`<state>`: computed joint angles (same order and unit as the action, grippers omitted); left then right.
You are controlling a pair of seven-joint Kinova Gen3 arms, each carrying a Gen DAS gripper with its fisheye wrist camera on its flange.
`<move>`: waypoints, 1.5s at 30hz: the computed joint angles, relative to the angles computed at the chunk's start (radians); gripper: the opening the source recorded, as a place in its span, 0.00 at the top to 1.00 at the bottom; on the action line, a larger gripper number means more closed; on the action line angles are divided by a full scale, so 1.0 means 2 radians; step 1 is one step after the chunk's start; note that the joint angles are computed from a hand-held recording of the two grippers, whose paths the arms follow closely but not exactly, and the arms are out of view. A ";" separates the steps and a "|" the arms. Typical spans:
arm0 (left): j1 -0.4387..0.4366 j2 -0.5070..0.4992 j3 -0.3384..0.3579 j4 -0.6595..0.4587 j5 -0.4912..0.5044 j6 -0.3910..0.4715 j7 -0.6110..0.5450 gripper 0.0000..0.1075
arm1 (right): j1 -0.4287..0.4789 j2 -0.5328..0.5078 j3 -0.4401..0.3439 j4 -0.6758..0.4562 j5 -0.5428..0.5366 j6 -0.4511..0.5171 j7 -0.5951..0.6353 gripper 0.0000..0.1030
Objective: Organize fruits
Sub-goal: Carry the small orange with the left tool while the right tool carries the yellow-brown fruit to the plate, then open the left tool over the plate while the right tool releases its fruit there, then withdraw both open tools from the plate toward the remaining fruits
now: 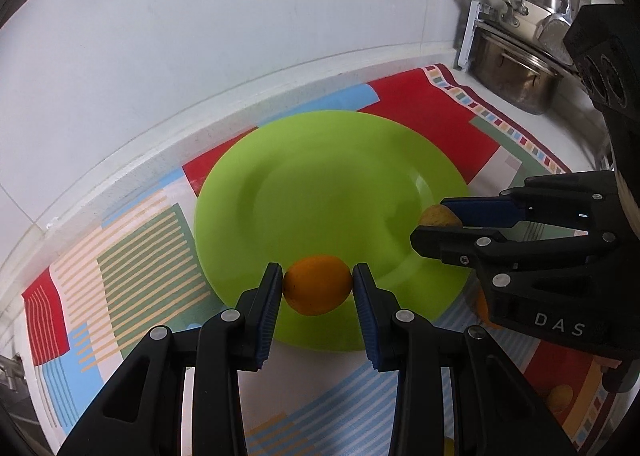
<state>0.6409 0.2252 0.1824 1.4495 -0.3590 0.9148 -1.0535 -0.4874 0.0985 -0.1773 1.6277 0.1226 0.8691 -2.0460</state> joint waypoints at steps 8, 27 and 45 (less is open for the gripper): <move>0.015 -0.018 -0.002 0.011 -0.036 0.001 0.039 0.57 | -0.007 -0.012 -0.003 0.008 0.019 -0.003 -0.020 0.64; 0.049 -0.120 0.105 0.068 -0.189 0.034 0.226 0.25 | 0.008 -0.161 -0.101 0.066 0.117 0.018 -0.152 0.56; 0.083 -0.145 0.188 0.115 -0.285 0.053 0.325 0.18 | 0.090 -0.277 -0.229 0.101 0.137 0.074 -0.188 0.50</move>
